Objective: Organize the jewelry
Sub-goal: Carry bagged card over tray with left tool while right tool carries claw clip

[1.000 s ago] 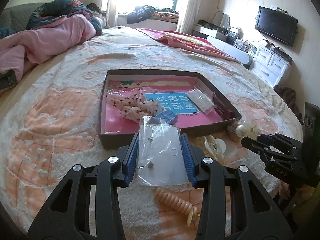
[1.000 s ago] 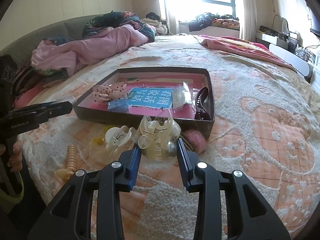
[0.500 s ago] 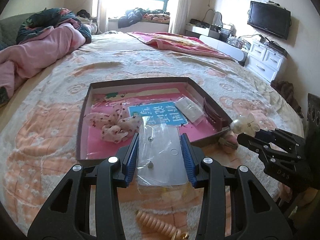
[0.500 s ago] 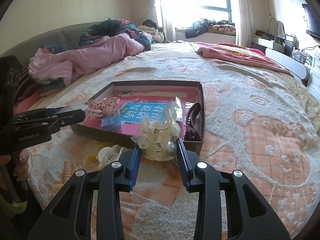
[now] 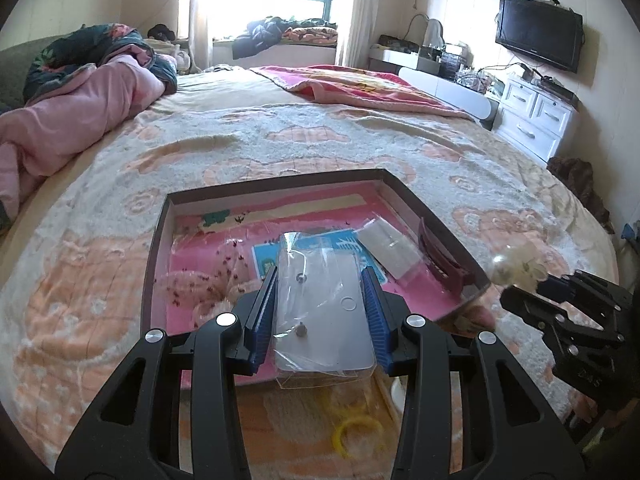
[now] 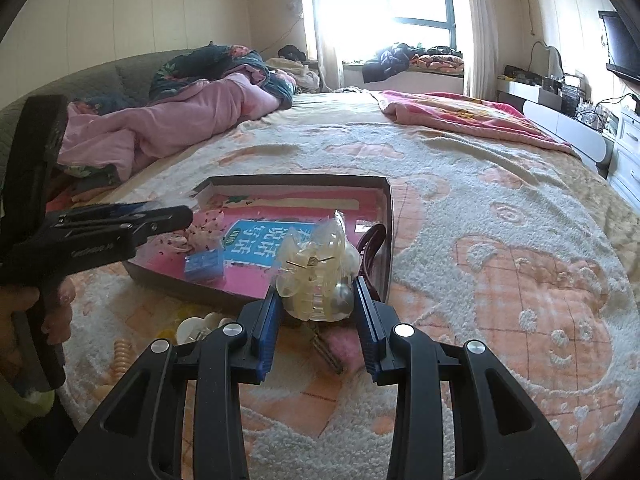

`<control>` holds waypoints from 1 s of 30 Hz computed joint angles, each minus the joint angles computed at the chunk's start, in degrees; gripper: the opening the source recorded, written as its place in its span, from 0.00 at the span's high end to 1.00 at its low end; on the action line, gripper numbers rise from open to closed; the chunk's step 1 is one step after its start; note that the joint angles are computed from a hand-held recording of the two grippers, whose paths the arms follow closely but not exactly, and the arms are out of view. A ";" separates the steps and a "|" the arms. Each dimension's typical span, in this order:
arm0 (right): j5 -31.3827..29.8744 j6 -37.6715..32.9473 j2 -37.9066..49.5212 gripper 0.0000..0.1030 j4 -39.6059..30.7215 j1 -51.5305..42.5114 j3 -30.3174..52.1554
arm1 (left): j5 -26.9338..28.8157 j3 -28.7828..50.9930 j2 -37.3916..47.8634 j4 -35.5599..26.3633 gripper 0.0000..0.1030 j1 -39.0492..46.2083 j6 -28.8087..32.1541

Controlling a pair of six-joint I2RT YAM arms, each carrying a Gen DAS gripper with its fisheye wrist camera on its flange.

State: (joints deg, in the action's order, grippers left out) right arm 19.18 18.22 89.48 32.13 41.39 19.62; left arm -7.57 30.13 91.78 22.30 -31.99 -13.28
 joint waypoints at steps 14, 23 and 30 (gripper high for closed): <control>-1.47 -2.37 4.91 0.68 -0.53 -2.55 4.38 | 5.12 8.35 10.93 -0.08 0.68 4.36 2.85; -4.58 -4.29 10.81 0.68 -1.86 -5.00 10.08 | 7.28 11.61 14.93 -1.34 0.68 6.62 3.52; -7.81 -5.58 16.16 0.68 -4.95 -6.10 16.15 | 9.14 12.80 17.01 -1.65 0.68 8.64 2.63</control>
